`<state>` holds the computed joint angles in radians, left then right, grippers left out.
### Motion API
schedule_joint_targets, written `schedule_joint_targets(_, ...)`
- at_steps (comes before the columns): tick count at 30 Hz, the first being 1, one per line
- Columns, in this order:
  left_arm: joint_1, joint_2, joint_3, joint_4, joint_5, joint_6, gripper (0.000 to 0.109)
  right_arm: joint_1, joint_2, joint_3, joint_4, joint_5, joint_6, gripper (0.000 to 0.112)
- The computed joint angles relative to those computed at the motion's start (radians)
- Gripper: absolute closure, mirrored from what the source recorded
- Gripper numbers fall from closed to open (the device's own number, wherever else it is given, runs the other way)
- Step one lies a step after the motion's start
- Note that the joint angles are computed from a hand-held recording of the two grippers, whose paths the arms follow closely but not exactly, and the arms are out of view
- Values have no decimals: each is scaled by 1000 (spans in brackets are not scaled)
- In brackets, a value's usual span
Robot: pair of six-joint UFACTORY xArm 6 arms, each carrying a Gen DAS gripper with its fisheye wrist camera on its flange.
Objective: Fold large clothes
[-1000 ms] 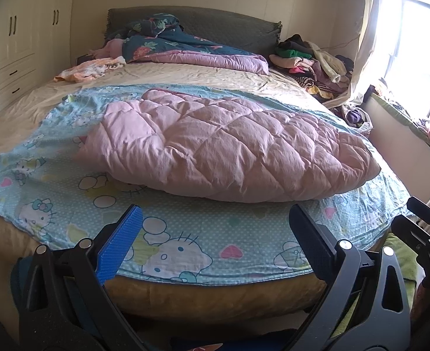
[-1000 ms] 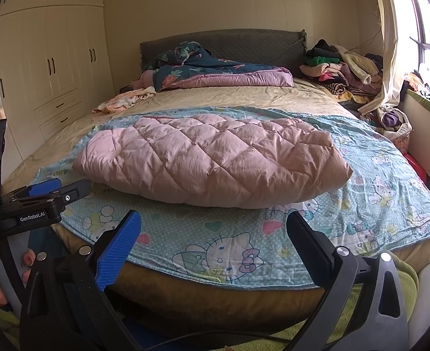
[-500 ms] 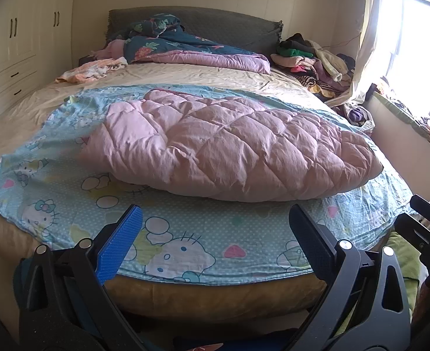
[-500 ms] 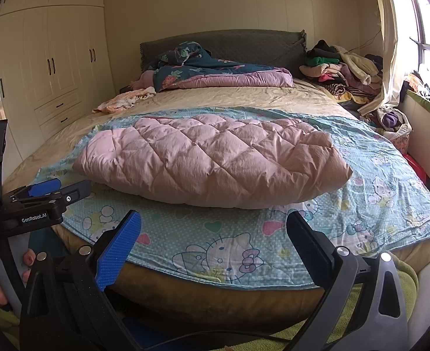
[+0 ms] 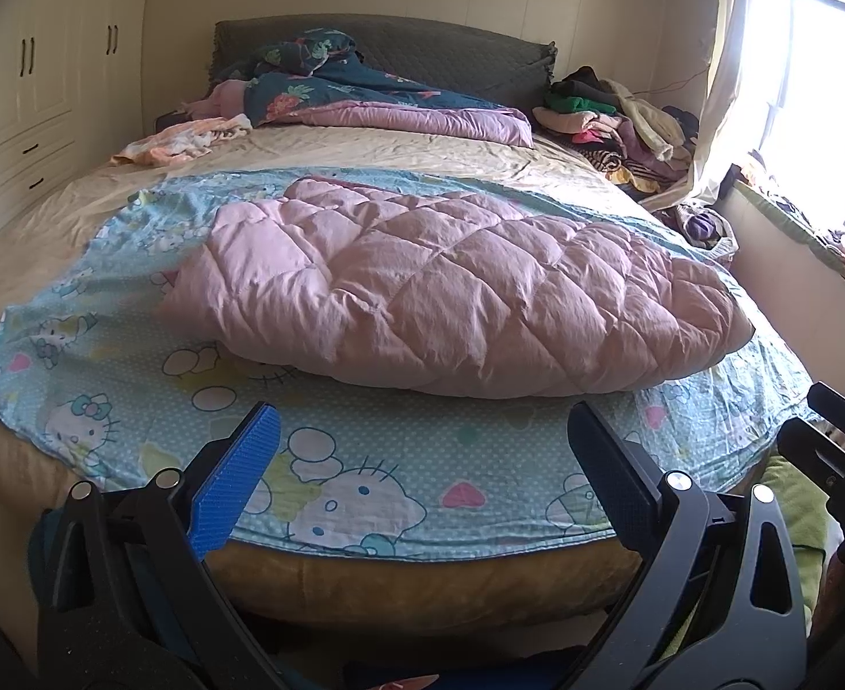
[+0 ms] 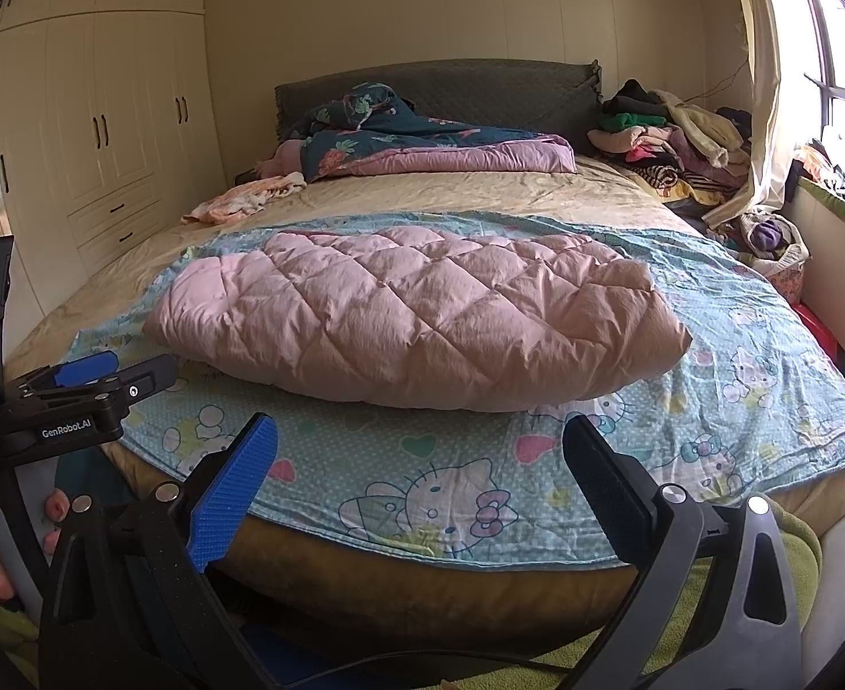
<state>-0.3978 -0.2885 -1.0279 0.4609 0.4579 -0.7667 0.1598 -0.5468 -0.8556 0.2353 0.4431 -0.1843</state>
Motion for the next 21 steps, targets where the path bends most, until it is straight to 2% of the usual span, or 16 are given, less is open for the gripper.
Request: schedule_joint_targets(21, 7, -5, 6, -7, -3, 10, 15, 0, -2, 2, 0, 2, 0, 13)
